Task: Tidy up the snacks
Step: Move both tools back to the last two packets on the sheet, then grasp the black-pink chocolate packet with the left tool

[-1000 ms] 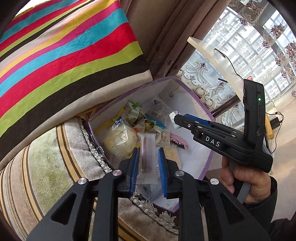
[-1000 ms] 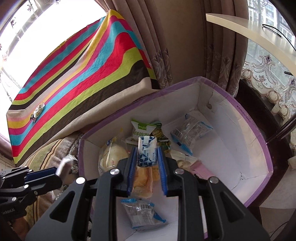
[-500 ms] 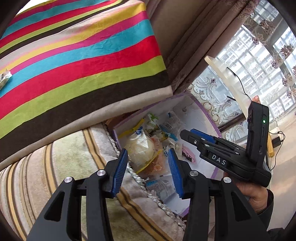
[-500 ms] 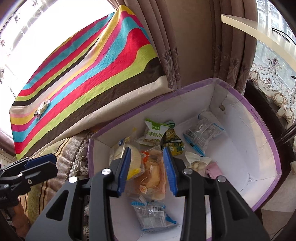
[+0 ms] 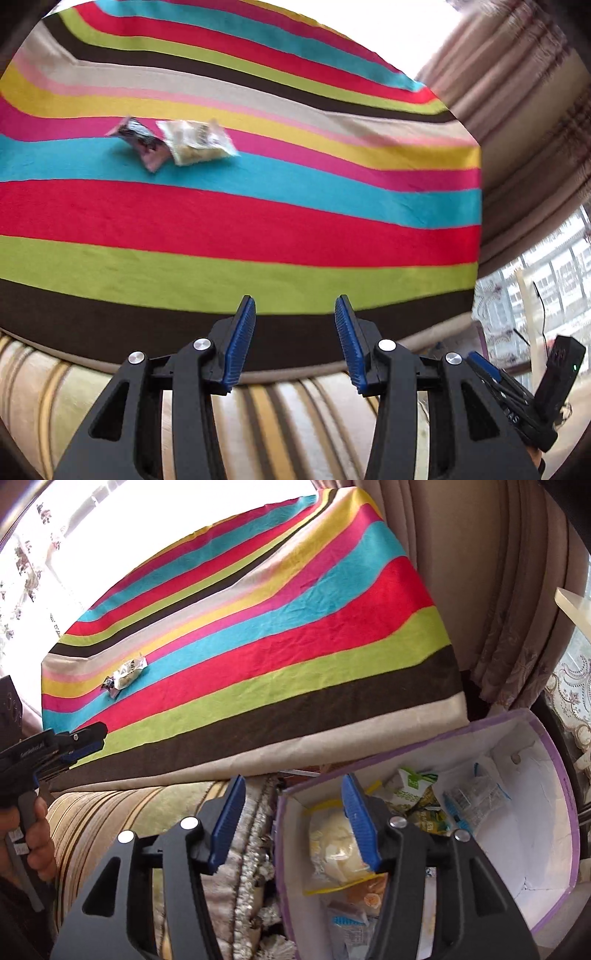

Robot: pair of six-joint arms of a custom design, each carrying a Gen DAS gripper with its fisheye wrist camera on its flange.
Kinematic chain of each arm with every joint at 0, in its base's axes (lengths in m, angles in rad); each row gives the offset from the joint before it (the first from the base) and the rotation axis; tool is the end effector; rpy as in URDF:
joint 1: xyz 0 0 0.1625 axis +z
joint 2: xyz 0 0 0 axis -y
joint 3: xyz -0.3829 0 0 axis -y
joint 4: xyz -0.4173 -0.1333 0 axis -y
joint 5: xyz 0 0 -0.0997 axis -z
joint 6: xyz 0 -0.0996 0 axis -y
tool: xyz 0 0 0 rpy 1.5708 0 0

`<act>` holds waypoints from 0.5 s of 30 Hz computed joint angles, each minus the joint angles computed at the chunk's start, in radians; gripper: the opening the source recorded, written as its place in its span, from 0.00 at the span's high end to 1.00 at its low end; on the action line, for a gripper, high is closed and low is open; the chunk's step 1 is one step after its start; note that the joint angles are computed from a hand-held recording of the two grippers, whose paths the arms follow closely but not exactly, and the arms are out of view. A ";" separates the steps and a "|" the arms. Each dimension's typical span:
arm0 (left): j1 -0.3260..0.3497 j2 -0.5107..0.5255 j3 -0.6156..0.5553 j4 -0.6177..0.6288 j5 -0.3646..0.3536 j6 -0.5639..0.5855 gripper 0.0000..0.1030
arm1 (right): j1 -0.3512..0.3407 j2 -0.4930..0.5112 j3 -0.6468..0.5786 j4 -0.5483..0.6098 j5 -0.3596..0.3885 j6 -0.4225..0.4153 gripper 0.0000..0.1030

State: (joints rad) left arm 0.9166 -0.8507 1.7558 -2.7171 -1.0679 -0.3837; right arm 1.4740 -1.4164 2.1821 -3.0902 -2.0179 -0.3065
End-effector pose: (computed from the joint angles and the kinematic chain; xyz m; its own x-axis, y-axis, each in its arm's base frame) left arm -0.2382 -0.6086 0.0612 -0.9309 0.1212 -0.3446 0.2614 0.8799 -0.3967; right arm 0.0421 -0.5003 0.2544 -0.8497 0.1449 0.5070 -0.1950 0.8071 -0.5573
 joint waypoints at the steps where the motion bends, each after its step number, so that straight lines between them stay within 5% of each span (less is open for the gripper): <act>1: 0.015 -0.005 -0.009 -0.005 0.026 -0.008 0.58 | 0.011 0.017 -0.014 0.001 -0.004 0.002 0.42; 7: 0.107 0.003 -0.118 0.011 0.112 -0.049 0.59 | 0.062 0.103 -0.087 0.024 -0.007 0.008 0.35; 15: 0.177 0.091 -0.294 0.042 0.118 -0.041 0.59 | 0.115 0.204 -0.174 0.045 -0.004 0.011 0.30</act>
State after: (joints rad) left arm 1.0931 -0.7595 1.4619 -2.6752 -0.9496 -0.4250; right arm 1.5889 -1.2129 2.0083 -3.0451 -2.0215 -0.2953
